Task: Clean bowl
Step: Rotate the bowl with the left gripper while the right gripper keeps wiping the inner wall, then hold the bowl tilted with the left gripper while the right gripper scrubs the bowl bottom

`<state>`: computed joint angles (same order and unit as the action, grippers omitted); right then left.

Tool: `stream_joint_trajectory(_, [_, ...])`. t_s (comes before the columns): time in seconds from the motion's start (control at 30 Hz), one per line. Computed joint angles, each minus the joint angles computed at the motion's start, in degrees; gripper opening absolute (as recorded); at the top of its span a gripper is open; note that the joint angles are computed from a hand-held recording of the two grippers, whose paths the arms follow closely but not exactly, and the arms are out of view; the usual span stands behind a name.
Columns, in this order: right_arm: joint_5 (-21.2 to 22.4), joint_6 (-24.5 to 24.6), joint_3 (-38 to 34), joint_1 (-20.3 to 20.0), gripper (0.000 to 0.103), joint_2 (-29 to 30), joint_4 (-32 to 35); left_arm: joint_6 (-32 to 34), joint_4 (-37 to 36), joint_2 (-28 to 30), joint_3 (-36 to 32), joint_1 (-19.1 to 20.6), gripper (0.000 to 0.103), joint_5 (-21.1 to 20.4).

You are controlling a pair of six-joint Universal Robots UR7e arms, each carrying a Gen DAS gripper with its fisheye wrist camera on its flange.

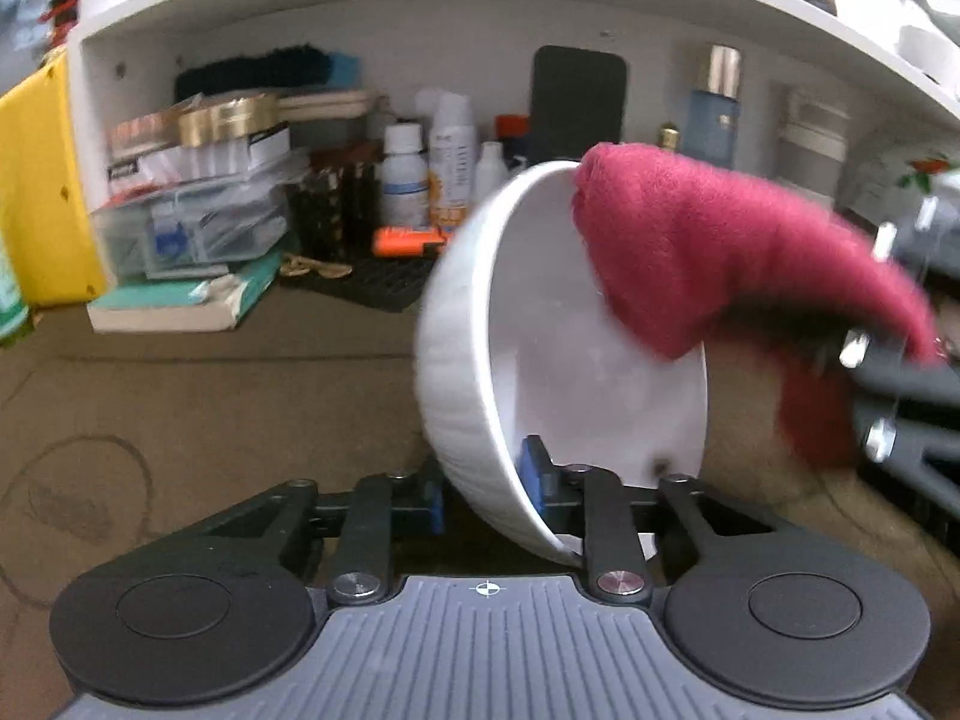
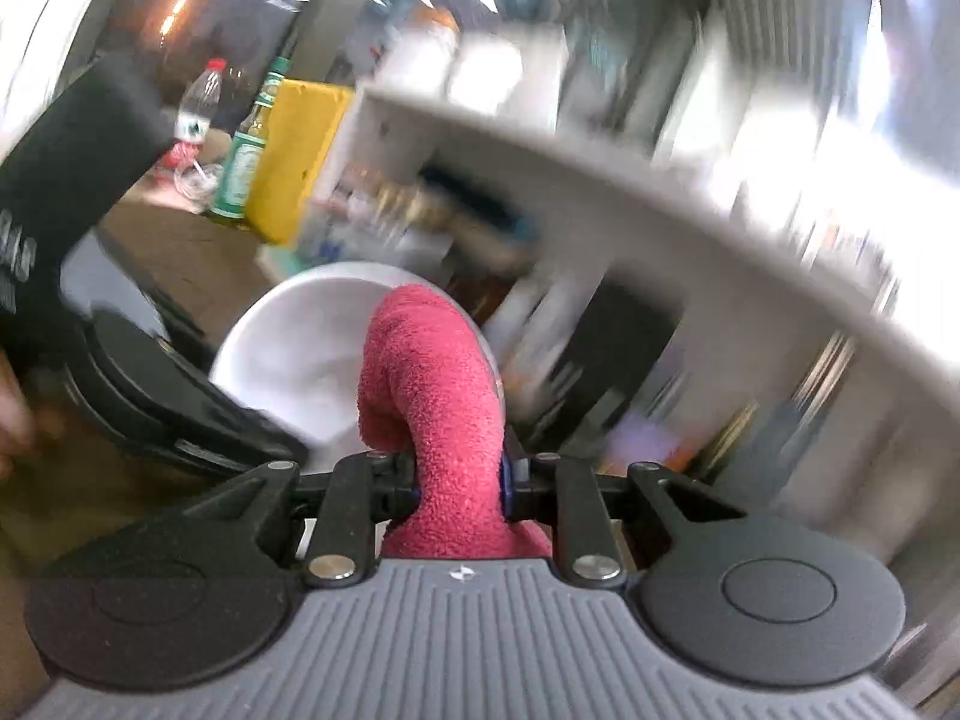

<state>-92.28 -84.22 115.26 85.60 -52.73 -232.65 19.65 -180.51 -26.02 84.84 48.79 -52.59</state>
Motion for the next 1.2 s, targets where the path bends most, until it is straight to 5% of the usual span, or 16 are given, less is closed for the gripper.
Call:
stream_joint_trajectory(0.13, [5.7, -23.6, -1.9, -1.6, 0.022, 8.6, -15.0, 2.9, 3.2, -1.5, 0.6, -0.9, 0.023, 2.9])
stream_joint_trajectory(0.27, [8.2, -38.1, -5.3, -3.8, 0.022, 14.2, -20.3, 7.3, 1.6, -0.6, 0.2, -1.7, 0.024, 6.0])
stream_joint_trajectory(0.37, [-0.4, -32.2, -4.6, -1.7, 0.023, 12.4, -14.7, 10.8, -1.1, 0.4, -0.5, -2.1, 0.027, 6.7])
stream_joint_trajectory(0.47, [-8.2, -16.4, -0.8, 0.9, 0.023, 5.3, 0.0, 12.9, -2.9, 1.4, -1.4, -2.3, 0.029, 7.6])
stream_joint_trajectory(0.6, [-7.4, 3.9, 1.9, 0.9, 0.023, -4.5, 19.8, 11.8, -2.5, 2.2, -1.7, -2.1, 0.039, 7.8])
stream_joint_trajectory(0.7, [-3.7, 15.1, 1.7, -1.0, 0.024, -8.9, 29.5, 7.2, -2.7, 2.5, -1.4, -1.5, 0.063, 7.2])
stream_joint_trajectory(0.77, [-3.1, 16.5, 1.8, -1.6, 0.024, -9.1, 29.7, 3.3, -3.0, 3.4, -2.2, -1.2, 0.078, 7.4])
stream_joint_trajectory(0.93, [-3.6, 16.9, 2.2, -1.7, 0.024, -8.8, 27.0, -5.6, 2.1, 2.5, -4.2, 1.6, 0.079, -1.2])
stream_joint_trajectory(1.0, [-4.1, 16.8, 1.6, -1.1, 0.024, -8.9, 26.8, -4.6, 2.5, 2.1, -4.2, 1.9, 0.061, -3.1])
stream_joint_trajectory(1.03, [-4.5, 15.1, 1.6, -0.7, 0.024, -8.4, 24.4, -4.2, 3.1, 1.7, -4.0, 2.1, 0.043, -4.7])
stream_joint_trajectory(1.2, [-3.8, -3.1, 2.8, 0.3, 0.024, -2.4, 0.8, -1.6, 4.8, 0.4, -2.5, 1.0, 0.034, -2.8])
